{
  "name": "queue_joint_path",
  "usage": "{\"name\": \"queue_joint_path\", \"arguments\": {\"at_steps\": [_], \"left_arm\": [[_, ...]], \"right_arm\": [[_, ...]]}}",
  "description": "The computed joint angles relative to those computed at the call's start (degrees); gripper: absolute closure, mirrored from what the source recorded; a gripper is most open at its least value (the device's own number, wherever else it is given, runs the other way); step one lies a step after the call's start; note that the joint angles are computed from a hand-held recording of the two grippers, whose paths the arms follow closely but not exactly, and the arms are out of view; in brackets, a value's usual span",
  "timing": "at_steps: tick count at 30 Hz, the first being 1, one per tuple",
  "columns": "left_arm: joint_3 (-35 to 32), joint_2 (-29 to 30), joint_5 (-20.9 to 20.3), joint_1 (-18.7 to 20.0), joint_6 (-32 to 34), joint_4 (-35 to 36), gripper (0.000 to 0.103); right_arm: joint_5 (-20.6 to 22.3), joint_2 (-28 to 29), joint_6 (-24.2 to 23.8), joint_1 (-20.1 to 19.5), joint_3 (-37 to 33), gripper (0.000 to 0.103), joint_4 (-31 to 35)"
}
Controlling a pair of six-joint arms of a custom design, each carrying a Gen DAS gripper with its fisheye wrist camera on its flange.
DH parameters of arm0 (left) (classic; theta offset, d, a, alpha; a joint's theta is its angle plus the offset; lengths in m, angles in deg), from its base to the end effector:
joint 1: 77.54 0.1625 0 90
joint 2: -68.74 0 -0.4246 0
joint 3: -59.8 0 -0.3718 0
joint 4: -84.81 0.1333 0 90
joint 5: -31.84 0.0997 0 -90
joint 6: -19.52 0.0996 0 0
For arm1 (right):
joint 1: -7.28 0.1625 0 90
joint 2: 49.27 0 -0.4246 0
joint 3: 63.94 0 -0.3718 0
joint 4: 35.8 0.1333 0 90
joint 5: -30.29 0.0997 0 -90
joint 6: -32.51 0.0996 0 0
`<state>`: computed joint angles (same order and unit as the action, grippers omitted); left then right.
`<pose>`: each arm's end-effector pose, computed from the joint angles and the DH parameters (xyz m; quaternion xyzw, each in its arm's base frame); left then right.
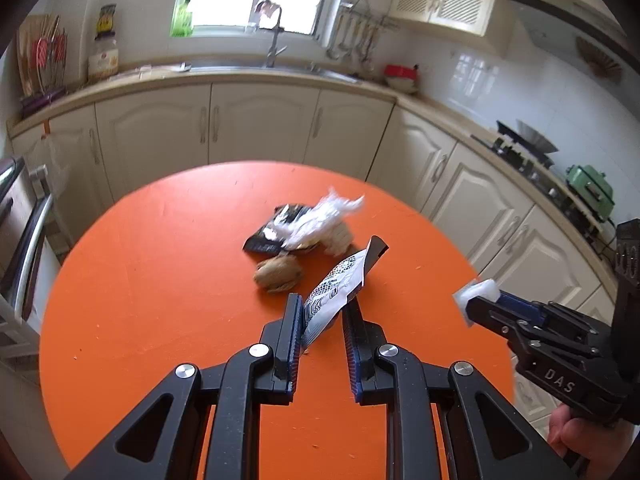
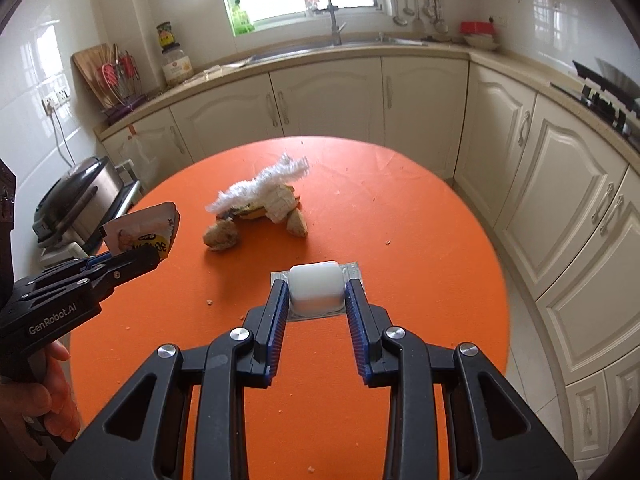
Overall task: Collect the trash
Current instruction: 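Carry the printed wrapper and white block in both tools over the blue bin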
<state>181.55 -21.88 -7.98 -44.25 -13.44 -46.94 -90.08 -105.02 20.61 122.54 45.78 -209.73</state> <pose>-0.2388 -0.4078 0.3505 0.1472 0.8905 -0.3571 0.2403 0.3255 -0.4954 0.1881 0.2329 -0.9053 0.2772 0.2223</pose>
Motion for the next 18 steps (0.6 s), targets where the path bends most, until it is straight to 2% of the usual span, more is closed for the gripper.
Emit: {"name": "queue_joint_path", "arguments": {"at_steps": [4,8,9,11,18], "left_arm": [[1.3,-1.4,1.1,-4.3,1.0,-1.1,0.087],[4.6,-5.6,2.9,-11.5,-2.4,2.8,0.087],[3.9,-5.9,1.7,-12.4,-3.1,4.3,0.087],[6.1,-11.0,2.2,-18.2,-8.3,11.6,0.087],[7.1,-15.3,-0.6,-28.4,-13.1,18.9,0.087]], "right_arm": [[-1.2,-2.8,-0.5,1.8,1.6,0.074,-2.0],[-2.8,-5.8,-1.1,3.4,3.2,0.074,-4.0],[-3.3,-6.5,-1.1,3.8,3.6,0.074,-4.5],[-4.2,-8.3,-1.1,4.4,4.6,0.074,-5.5],[-8.9,-14.3,-1.6,5.9,8.2,0.073,-8.2]]}}
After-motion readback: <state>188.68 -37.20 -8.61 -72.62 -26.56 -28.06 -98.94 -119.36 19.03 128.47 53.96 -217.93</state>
